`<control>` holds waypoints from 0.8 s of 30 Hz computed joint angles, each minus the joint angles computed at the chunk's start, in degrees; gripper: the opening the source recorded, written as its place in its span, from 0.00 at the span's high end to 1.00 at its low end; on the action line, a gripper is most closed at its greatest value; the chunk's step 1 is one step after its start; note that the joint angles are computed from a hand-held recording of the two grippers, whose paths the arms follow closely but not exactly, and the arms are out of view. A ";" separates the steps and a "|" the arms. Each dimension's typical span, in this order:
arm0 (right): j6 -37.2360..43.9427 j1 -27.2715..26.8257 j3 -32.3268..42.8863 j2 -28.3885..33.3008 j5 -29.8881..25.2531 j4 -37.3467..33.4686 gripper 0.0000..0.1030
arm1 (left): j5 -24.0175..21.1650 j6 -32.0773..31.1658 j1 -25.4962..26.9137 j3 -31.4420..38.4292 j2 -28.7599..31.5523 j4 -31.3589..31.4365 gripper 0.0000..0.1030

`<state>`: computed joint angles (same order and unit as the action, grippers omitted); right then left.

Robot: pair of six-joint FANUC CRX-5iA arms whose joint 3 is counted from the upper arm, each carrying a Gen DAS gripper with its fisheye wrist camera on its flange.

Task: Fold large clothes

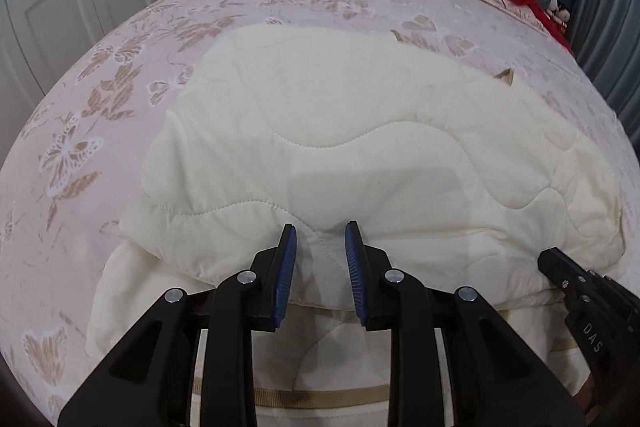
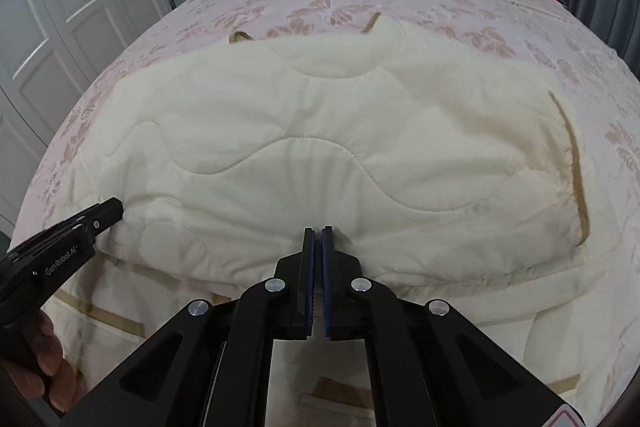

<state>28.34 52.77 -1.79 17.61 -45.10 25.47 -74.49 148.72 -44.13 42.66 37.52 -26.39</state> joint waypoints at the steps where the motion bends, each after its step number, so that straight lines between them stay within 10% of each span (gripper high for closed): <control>1: -0.36 0.03 -0.61 -0.08 0.56 0.29 1.00 | -0.62 -0.61 -0.21 0.59 0.43 -0.38 0.76; 24: -11.03 1.17 -5.38 0.47 3.85 10.14 1.00 | -8.70 -2.34 -3.65 9.04 6.27 -7.97 0.76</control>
<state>17.31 53.95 -7.17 18.08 -41.25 35.61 -83.19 146.38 -47.78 51.70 43.79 -34.37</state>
